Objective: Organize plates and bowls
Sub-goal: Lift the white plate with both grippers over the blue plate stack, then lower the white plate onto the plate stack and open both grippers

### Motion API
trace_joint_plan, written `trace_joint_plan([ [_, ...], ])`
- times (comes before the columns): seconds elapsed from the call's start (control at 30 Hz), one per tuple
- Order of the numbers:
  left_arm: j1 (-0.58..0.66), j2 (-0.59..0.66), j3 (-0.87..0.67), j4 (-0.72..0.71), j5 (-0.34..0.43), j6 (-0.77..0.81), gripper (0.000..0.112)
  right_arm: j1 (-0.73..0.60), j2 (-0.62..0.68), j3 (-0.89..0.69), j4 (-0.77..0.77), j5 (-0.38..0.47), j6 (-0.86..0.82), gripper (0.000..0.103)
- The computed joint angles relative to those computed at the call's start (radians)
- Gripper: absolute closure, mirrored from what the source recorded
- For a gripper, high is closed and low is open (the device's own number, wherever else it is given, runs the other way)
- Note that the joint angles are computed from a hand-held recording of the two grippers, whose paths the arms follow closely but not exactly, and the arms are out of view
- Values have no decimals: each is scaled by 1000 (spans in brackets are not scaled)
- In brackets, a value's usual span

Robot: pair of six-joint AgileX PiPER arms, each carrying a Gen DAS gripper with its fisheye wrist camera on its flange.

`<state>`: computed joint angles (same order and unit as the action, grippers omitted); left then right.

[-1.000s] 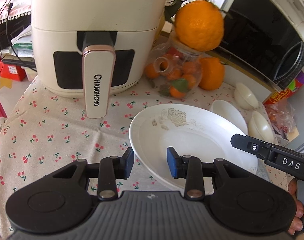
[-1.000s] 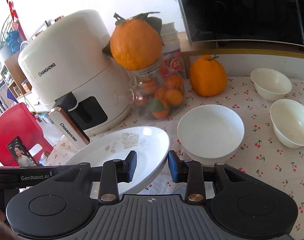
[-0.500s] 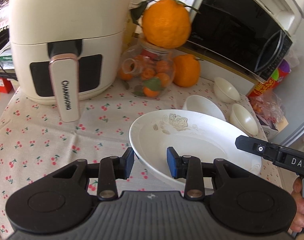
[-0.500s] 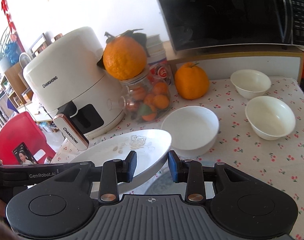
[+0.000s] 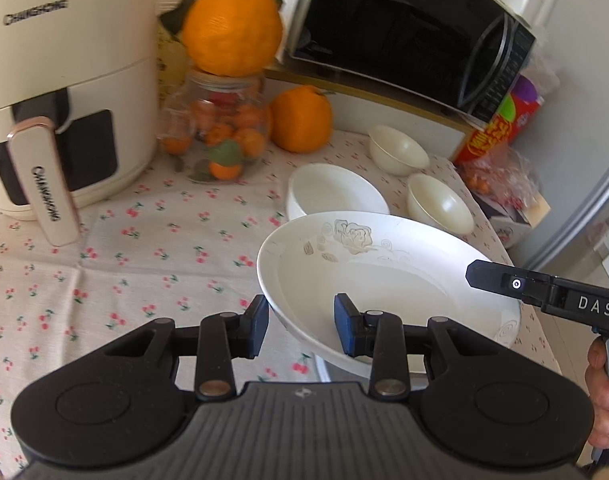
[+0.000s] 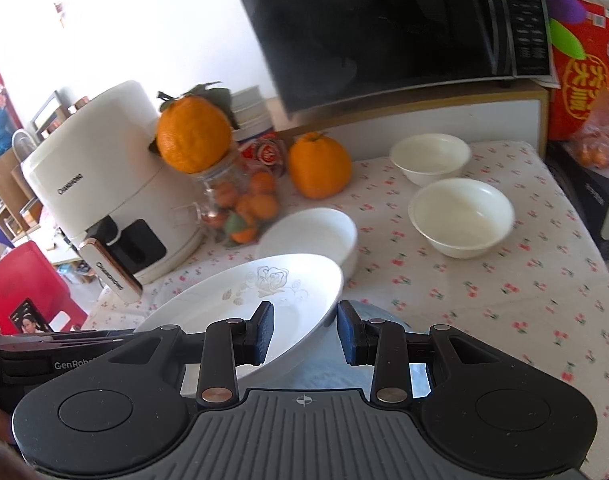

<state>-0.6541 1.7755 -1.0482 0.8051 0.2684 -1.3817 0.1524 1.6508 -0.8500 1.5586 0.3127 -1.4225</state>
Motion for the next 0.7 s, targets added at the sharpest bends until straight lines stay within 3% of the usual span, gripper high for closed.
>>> trace_joint_plan([
  [0.47,-72,84,-70,-111,29,149,80,-110,-44,92,-99,29,41,69],
  [0.6,-83,106,-87,-142,43,195,80,-116,-37,95,-165,17,101,69],
  [0.7,-102,115,-94,-88,61,162,80,-110,-27,93,-255,0,192,69],
])
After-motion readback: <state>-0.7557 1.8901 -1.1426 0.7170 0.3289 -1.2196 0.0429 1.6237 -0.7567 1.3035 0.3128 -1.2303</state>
